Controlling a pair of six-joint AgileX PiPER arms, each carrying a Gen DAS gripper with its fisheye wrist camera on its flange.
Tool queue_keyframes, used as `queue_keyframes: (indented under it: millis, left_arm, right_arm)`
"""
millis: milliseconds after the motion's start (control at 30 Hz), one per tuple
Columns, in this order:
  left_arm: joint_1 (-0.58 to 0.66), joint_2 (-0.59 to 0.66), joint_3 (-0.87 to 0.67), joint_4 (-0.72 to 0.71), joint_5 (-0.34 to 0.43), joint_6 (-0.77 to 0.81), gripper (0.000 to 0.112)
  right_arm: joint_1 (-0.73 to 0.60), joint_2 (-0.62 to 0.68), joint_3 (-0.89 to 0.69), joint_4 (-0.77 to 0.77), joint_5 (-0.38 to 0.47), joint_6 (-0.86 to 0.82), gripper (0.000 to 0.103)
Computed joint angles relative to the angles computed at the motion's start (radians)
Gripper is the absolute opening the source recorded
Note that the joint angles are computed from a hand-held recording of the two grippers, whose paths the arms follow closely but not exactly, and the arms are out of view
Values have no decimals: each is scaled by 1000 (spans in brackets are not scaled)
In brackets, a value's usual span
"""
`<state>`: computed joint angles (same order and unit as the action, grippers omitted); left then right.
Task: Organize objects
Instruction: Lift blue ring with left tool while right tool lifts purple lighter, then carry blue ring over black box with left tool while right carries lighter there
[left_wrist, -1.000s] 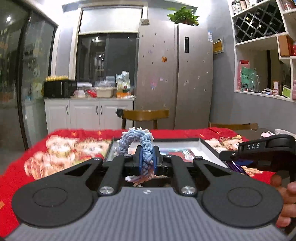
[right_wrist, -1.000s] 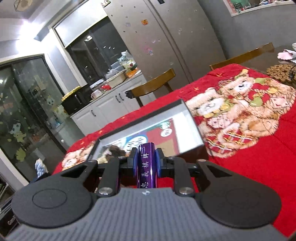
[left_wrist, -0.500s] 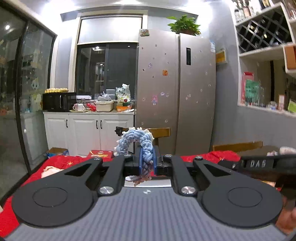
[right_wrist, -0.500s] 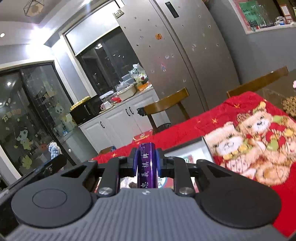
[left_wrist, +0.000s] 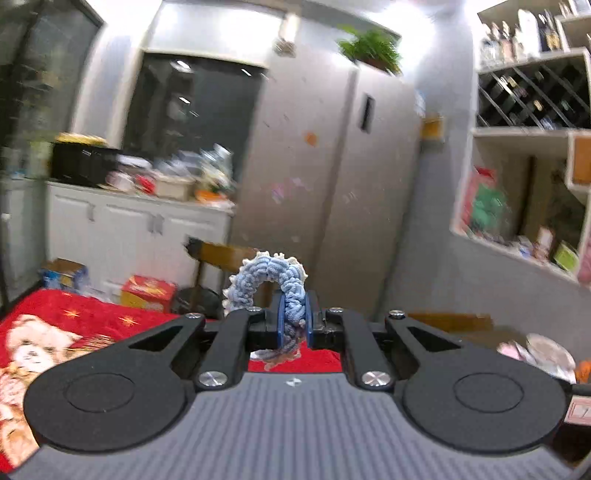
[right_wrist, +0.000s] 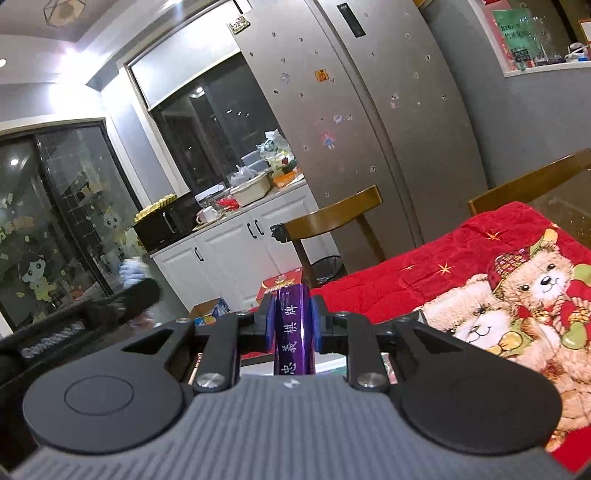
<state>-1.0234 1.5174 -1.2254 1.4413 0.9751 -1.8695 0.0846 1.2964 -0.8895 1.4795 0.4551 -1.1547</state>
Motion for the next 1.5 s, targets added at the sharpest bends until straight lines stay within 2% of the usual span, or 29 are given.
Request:
queue_keyframes:
  millis: [67,100,167,333,467,533,733,867,1000,1167,1500]
  left_arm:
    - [72,-20,41,-5,-156,-15,13]
    - [102,-13,38,-36,-203,4,13]
    - [151,7,30,-87,-258,25,13]
    - [243,53,29,-191,-417,91,13]
    - [252,112,24,-233,-439,122,13]
    - [270,136,28,-274,-476,148,13]
    - [286,201,25,-356,-505,181,13]
    - [298,203,48,-372,-515,179,13]
    - [308,219,24,-452,-497,241,13]
    - [340,238,13,-576,-533,340,13]
    - [358,252,15,-619,-541,355,13]
  right_arm:
    - [5,19,7,15,-10,-29,23]
    - [2,28,8,21,-10,-32,23]
    - [2,52,-7,-21,-13,3,23]
    - [8,89,-2,-15,-48,-30,23]
    - [10,140,-13,-64,-57,20,23]
    - [9,169,-20,-95,-61,52,23]
    - [-13,255,-47,-174,-8,151,23]
    - [-10,274,-47,-186,-9,159,23]
    - [-17,285,-60,-215,3,182,23]
    - [-11,302,-71,-247,1,204,23]
    - [0,330,-74,-264,3,209,23]
